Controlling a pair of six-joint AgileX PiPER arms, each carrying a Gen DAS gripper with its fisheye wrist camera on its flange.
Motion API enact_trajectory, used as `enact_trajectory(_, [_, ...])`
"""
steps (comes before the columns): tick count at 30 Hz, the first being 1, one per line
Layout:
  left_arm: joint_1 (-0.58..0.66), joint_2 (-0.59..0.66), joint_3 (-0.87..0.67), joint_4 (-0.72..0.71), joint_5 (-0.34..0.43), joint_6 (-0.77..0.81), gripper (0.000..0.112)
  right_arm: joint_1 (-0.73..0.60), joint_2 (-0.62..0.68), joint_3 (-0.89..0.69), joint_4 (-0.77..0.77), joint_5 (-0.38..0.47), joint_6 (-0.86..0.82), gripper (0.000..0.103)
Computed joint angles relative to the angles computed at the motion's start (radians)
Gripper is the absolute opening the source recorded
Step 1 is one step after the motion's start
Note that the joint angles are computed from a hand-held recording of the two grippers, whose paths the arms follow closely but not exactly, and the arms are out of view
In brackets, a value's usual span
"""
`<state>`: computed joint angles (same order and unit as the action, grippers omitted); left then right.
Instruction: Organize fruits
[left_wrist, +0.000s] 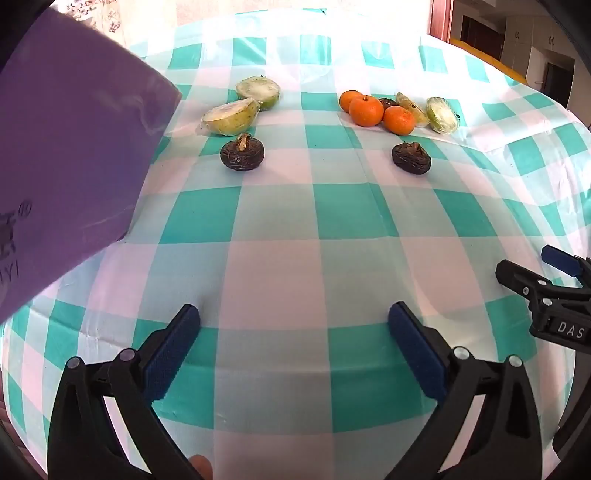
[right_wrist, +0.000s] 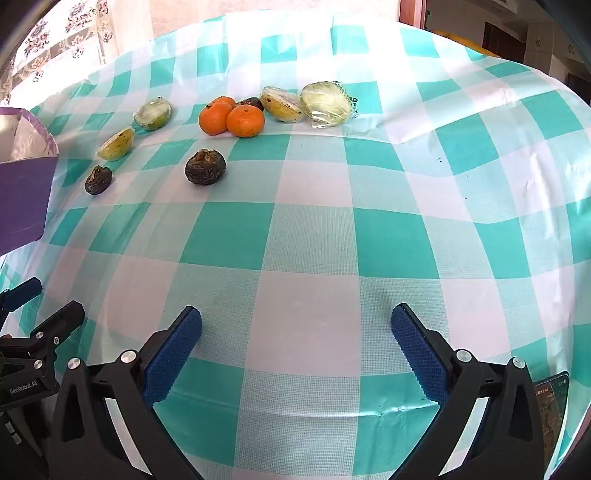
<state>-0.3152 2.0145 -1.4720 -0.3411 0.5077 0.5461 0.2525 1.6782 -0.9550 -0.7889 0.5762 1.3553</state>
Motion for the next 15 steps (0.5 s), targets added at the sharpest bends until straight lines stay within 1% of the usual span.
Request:
enact_trajectory(1, [-0.001,0.0,-0.001,-0.001,0.001,0.002,0.102,0.011,-0.013,0.008,-0.026,0.01,0.025,0.099])
enact_trajectory(2, [-0.002,0.0,0.0,-0.002,0.002,0.003,0.102,0.017,0.0,-0.01,-0.012,0.026,0.01,0.099])
enact_trajectory(3, [-0.003,-0.002,0.003,-0.013,0.003,0.014,0.102,0.003,-0.002,-0.001,-0.007,0.004,0.004,0.099])
enact_trajectory(4, [-0.013,-0.007,0.01,-0.002,-0.003,0.016,0.102,0.004,-0.002,0.002,-0.017,0.001,0.015,0.099])
enact_trajectory(5, [-0.013,-0.006,0.01,-0.012,0.0,0.027,0.102,0.002,-0.022,0.038,-0.055,-0.032,0.065,0.099])
enact_trajectory(6, [-0.009,-0.005,0.01,-0.033,0.001,0.045,0.102,0.007,-0.024,0.046,-0.074,-0.028,0.082,0.099])
enact_trajectory(8, [-0.019,-0.012,0.019,-0.009,-0.008,0.017,0.102,-0.015,-0.044,0.078,-0.065,-0.052,0.068,0.099])
enact_trajectory(9, [-0.025,-0.006,0.009,0.03,-0.008,-0.037,0.102,-0.005,-0.024,0.047,-0.048,-0.027,0.047,0.099])
enact_trajectory(10, [-0.029,-0.001,-0.001,0.039,0.0,-0.052,0.102,-0.001,-0.016,0.035,-0.04,-0.012,0.032,0.099])
enact_trajectory(11, [-0.031,0.002,-0.007,0.037,0.003,-0.054,0.102,-0.003,-0.016,0.032,-0.034,-0.009,0.023,0.099])
enact_trajectory(12, [-0.015,0.001,-0.003,0.003,0.005,-0.015,0.102,-0.003,-0.018,0.035,-0.035,-0.011,0.023,0.099])
enact_trajectory(15, [-0.011,-0.002,0.002,-0.01,0.001,0.0,0.102,0.003,-0.021,0.038,-0.04,-0.007,0.036,0.099])
